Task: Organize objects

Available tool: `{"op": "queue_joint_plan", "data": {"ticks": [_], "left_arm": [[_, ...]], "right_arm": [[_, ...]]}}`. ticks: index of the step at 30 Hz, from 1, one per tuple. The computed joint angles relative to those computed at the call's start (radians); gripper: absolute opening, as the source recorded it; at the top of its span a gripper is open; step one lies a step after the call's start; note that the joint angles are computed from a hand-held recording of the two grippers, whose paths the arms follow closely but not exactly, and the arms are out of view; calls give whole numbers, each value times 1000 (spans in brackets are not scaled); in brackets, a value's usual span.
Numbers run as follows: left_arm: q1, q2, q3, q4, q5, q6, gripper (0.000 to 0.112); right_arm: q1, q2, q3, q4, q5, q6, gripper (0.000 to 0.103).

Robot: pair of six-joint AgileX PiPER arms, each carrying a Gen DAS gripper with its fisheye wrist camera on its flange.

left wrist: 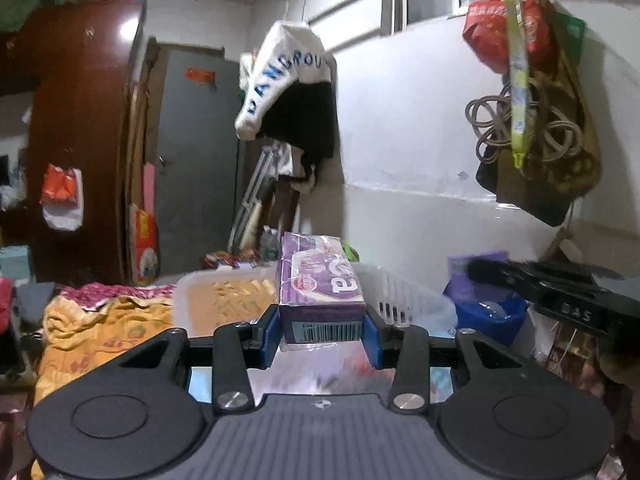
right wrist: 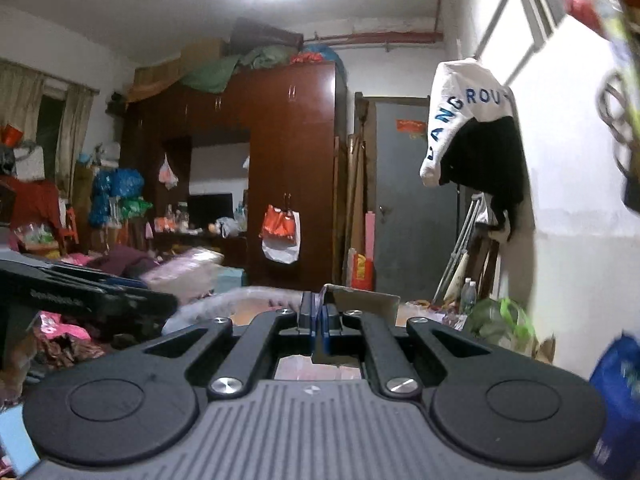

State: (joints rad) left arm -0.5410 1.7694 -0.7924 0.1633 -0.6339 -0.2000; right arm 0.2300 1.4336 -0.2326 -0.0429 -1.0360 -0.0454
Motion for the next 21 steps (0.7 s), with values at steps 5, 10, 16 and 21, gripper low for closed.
{"op": "queue_joint_plan", "data": {"ticks": [5, 10, 16, 21], "left_arm": [[6, 119, -198, 25, 94, -85, 78], [34, 140, -178, 90, 76, -205, 84], [28, 63, 19, 27, -72, -142, 84], [32, 69, 151, 3, -188, -138, 84]], "right_arm": [[-35, 66, -253, -73, 249, 27, 10], [-31, 121, -329, -18, 400, -37, 68], [-122, -5, -275, -337, 546, 278, 98], [-170, -24, -216, -387, 494, 336, 98]]}}
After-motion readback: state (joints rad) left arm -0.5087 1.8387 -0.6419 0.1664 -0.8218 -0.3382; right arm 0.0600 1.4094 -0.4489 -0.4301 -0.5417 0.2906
